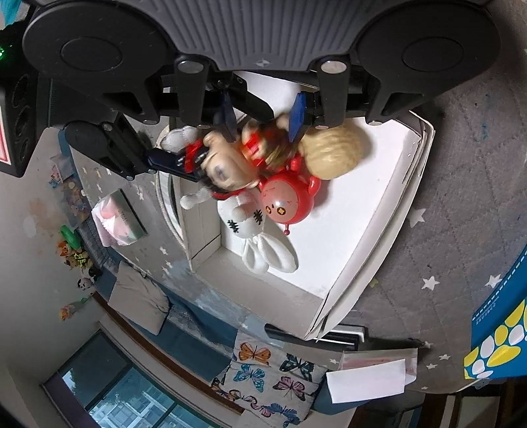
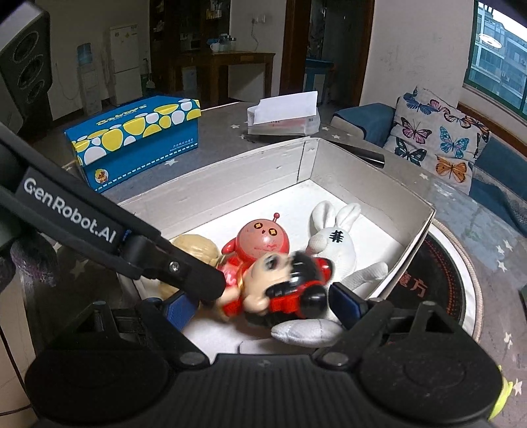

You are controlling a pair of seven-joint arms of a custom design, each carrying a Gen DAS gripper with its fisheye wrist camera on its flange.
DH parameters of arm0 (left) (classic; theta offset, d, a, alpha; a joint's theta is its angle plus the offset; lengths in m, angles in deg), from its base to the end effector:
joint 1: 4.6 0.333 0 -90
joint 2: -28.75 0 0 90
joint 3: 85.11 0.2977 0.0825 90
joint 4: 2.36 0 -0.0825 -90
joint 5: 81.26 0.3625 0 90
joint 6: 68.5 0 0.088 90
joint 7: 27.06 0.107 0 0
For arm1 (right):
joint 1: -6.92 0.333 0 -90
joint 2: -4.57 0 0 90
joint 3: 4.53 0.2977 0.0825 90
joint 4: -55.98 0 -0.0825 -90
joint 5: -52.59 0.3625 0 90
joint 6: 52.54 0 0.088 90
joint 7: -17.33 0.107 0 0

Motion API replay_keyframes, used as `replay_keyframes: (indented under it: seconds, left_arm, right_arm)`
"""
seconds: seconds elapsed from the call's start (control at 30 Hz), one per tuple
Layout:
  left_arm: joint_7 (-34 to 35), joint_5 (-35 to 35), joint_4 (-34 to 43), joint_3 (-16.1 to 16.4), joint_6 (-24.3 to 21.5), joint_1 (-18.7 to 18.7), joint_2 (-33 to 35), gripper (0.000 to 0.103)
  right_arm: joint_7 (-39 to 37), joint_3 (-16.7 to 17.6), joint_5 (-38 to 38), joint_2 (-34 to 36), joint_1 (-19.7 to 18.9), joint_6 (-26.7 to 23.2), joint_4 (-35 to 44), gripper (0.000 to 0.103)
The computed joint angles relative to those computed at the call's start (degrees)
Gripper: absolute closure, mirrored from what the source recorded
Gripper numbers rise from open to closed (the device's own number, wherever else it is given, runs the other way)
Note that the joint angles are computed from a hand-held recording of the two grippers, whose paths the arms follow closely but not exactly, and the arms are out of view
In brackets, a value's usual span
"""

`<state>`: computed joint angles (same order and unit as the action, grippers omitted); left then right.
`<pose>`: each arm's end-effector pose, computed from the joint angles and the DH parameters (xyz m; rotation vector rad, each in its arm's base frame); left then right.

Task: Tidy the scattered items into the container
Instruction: 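Lower the doll figure into the white box and open the right tool, then move the right tool back toward the green alien ball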

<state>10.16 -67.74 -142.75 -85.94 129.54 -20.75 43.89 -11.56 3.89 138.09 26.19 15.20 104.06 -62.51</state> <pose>0.4864 -0.1770 0.2824 -2.3218 1.5827 -1.0656 0.5572 0.1256 0.2541 -2.2743 0.6727 -0.3406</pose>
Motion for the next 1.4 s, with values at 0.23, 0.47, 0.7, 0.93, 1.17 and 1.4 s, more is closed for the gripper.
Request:
replay_keyframes:
  seconds: [0.23,0.47,0.7,0.93,1.17,1.4]
  left_arm:
    - [3.9,-4.5,-0.3,2.6,0.0,-4.4,-0.8,0.066]
    - [8.2,-10.0,0.0,4.4,0.1,-8.5,-1.3,0.066]
    - [10.4,-12.4,2.4,4.4,-0.5,-10.6,-0.2,0.066]
    - [10.2,-12.7,6.9,6.3,-1.8,-14.3,2.4,0.066]
    - [6.1,-7.8,14.2,5.3,-3.9,-14.5,6.9,0.066]
    - [1.3,-1.7,23.1,2.2,-6.5,-12.4,12.6,0.066]
  right_arm:
    - [-1.8,-0.4,1.8,-1.5,-0.4,-1.0,-1.3,0.015]
    - [-3.8,-1.6,3.8,-3.9,-1.0,-3.2,-3.4,0.016]
    - [-4.7,-3.1,5.4,-4.9,-1.9,-4.0,-4.1,0.015]
    - [-5.2,-4.7,5.7,-5.6,-3.7,-5.1,-4.3,0.016]
    - [-4.5,-6.4,5.8,-4.6,-6.5,-4.9,-2.7,0.016]
    - [-1.6,-7.1,4.7,-1.5,-9.8,-3.6,0.7,0.016]
